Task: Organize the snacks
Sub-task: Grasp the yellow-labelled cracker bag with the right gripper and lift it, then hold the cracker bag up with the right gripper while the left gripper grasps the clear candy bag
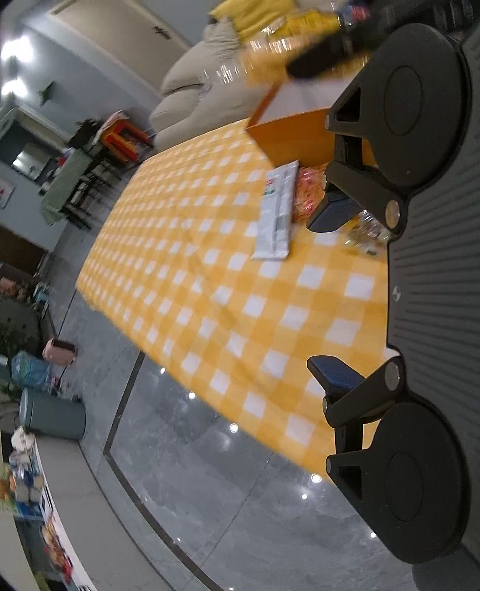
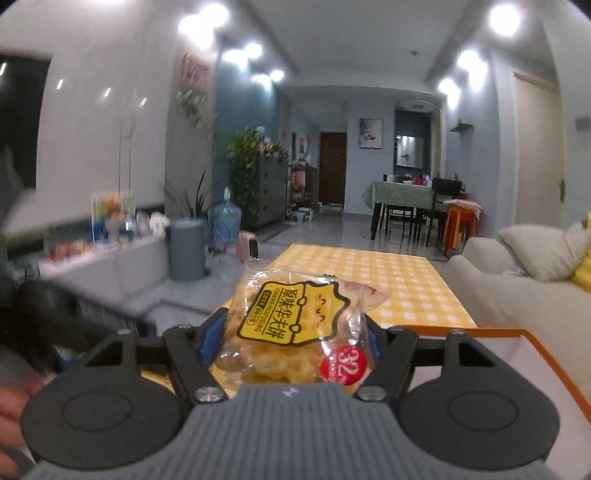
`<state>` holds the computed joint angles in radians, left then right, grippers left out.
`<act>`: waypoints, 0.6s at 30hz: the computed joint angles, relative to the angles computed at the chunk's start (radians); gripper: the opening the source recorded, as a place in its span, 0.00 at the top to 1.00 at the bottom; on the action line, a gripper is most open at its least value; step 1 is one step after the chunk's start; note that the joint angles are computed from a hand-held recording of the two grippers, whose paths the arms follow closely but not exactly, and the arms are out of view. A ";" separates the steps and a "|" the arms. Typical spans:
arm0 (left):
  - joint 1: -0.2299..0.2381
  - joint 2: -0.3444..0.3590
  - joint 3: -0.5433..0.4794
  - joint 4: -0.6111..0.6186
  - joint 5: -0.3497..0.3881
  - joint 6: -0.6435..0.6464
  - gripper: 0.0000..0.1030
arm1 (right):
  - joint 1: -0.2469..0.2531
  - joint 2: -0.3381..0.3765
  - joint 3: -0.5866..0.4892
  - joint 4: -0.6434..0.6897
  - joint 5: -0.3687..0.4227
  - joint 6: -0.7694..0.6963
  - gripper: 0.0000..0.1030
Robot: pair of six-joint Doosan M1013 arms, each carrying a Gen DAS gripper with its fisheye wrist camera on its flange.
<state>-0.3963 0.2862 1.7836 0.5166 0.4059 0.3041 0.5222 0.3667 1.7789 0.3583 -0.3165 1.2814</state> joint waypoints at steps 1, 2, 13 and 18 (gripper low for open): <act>-0.006 0.006 -0.007 -0.020 0.003 0.031 0.13 | -0.016 -0.017 0.012 -0.056 0.011 0.084 0.33; -0.012 0.014 -0.016 -0.046 0.007 0.071 0.13 | -0.024 -0.029 0.021 -0.075 0.019 0.118 0.33; -0.057 0.138 -0.128 -0.149 0.147 0.304 0.13 | -0.138 -0.122 0.096 -0.048 0.069 0.244 0.33; -0.047 0.182 -0.159 -0.256 0.148 0.430 0.14 | -0.161 -0.122 0.097 -0.107 0.076 0.344 0.33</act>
